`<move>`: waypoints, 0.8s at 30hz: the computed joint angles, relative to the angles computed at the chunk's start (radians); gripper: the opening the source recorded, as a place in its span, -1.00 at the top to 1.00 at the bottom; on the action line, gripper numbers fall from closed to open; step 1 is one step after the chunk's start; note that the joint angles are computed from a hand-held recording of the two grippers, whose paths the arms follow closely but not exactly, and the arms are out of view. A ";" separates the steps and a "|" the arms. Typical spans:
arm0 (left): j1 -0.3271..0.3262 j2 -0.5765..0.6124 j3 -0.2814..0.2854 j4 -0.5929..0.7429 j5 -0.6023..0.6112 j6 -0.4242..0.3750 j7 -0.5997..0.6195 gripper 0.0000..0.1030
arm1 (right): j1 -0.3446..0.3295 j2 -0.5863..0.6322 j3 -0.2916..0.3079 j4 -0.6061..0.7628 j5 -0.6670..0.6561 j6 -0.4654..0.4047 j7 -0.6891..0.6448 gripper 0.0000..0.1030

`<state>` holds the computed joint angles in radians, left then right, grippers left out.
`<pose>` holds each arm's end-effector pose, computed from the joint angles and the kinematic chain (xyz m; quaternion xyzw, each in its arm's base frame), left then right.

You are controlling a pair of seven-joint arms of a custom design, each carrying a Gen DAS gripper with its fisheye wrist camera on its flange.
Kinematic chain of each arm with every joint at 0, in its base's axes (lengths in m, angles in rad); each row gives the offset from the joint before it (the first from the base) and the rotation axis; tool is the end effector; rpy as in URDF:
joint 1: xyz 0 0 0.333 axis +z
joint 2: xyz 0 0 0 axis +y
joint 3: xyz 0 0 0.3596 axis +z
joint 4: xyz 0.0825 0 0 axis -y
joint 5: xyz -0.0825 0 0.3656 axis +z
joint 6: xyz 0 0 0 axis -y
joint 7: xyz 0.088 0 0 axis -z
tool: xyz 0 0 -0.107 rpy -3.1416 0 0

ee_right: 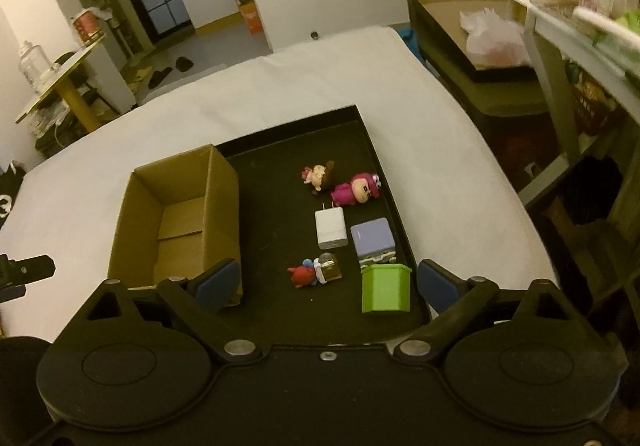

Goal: Organize rigid objects
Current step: 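Move the right gripper over the green container and close on it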

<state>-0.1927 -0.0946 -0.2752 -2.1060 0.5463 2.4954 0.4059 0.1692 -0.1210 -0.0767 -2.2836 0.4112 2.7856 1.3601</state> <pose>0.4802 -0.2519 0.5609 -0.7718 0.5513 -0.2335 0.2140 0.5194 0.0285 0.5254 -0.6548 0.6817 -0.1368 0.2964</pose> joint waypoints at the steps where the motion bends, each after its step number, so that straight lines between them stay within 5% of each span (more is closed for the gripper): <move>1: 0.002 0.004 0.002 0.002 0.001 0.001 0.000 -0.79 | 0.001 0.008 -0.003 0.005 0.010 -0.007 -0.002 -0.73; 7: 0.009 0.038 0.021 0.014 -0.006 0.011 0.004 -0.72 | -0.026 0.072 0.012 0.049 0.007 -0.039 0.023 -0.50; 24: -0.038 0.220 0.096 0.150 -0.142 -0.044 0.152 -0.45 | -0.110 0.275 0.058 0.216 -0.265 -0.227 0.285 -0.19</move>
<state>-0.2309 0.1258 -0.1795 -1.9560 0.4046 2.4517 0.5582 0.0595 0.1538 -0.0183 -2.0675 0.1464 2.5582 1.6448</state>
